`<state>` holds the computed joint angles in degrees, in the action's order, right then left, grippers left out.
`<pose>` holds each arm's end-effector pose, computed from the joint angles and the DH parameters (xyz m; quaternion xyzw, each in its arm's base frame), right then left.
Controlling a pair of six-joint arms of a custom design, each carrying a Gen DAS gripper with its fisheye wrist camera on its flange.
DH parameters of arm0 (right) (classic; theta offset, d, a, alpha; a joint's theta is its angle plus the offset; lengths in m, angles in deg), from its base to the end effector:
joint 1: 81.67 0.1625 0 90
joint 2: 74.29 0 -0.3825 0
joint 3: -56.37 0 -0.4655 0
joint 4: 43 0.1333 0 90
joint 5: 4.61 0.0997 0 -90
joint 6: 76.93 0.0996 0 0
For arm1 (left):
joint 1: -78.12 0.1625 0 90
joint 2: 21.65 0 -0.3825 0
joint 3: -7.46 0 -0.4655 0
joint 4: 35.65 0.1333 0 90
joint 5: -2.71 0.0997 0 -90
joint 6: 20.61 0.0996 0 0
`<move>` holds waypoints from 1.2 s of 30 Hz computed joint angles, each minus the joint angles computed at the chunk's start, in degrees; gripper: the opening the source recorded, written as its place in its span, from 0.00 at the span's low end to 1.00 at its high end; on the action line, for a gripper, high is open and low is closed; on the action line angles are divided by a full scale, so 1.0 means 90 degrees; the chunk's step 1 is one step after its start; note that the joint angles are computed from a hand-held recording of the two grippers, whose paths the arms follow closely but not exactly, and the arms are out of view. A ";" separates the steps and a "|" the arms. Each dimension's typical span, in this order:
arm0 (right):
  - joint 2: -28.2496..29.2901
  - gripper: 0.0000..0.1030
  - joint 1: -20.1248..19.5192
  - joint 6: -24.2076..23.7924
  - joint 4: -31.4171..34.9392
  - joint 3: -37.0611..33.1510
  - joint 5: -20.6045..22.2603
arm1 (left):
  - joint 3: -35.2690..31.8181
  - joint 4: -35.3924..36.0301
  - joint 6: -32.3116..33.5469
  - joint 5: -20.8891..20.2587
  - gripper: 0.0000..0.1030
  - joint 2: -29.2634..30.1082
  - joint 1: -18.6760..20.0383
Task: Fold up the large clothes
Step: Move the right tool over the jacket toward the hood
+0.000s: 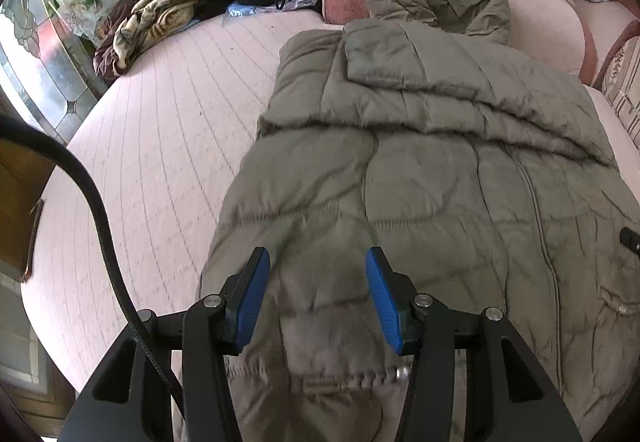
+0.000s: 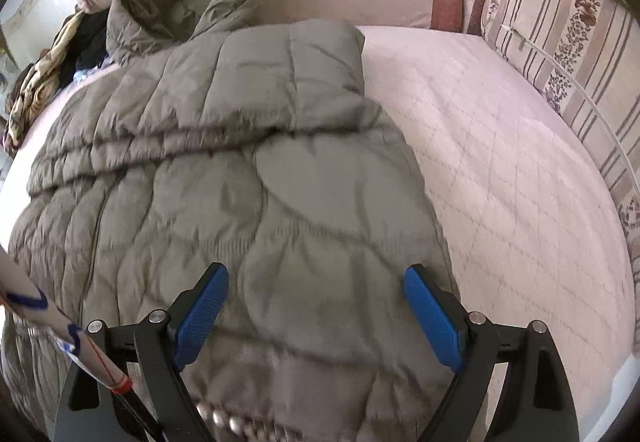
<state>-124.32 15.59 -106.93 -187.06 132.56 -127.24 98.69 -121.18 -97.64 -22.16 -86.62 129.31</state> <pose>0.1789 -0.7745 0.2229 0.2334 -0.9043 0.1731 0.3129 -0.2291 -0.6417 0.2162 -0.1313 0.8146 -0.3212 0.4649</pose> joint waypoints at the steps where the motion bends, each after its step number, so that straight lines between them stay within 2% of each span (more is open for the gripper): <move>1: -0.0089 0.90 -0.0012 -0.0001 0.0034 0.0115 -0.0029 | 0.0066 0.0028 -0.0085 -0.0029 0.47 -0.0041 -0.0033; 8: -0.0760 0.90 -0.0045 -0.0046 0.0076 0.1019 -0.0109 | 0.0439 0.0060 -0.0411 -0.0266 0.48 -0.0271 -0.0166; 11: -0.1048 0.90 -0.0062 0.0270 0.0361 0.1273 -0.0070 | 0.0609 0.0023 -0.0521 -0.0343 0.48 -0.0368 -0.0217; 17: -0.1520 0.90 0.0060 0.0223 0.0293 0.1917 -0.0344 | 0.0844 0.0025 -0.0641 -0.0423 0.49 -0.0504 -0.0364; 21: -0.1832 0.91 0.0200 0.0326 0.0806 0.2152 -0.0298 | 0.0998 0.0026 -0.0720 -0.0482 0.49 -0.0655 -0.0476; 24: -0.1988 0.91 0.0328 0.0442 0.1367 0.2082 0.0097 | 0.1111 -0.0262 -0.0588 -0.0486 0.49 -0.0820 -0.0537; 29: -0.1833 0.91 0.0907 0.0295 0.1199 0.1688 0.0415 | 0.1004 -0.0622 -0.0246 -0.0170 0.55 -0.0922 -0.0538; 32: -0.1394 0.91 0.1258 0.0252 0.1143 0.1079 0.0497 | 0.0872 -0.1039 0.0194 0.0004 0.56 -0.0897 -0.0446; 36: -0.0352 0.91 0.1658 0.0195 0.0998 -0.0156 0.0481 | 0.0766 -0.2090 0.1125 0.0160 0.61 -0.0832 -0.0254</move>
<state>-127.49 30.51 -105.18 -178.08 131.16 -122.92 105.58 -139.99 -87.51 -20.72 -94.11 127.03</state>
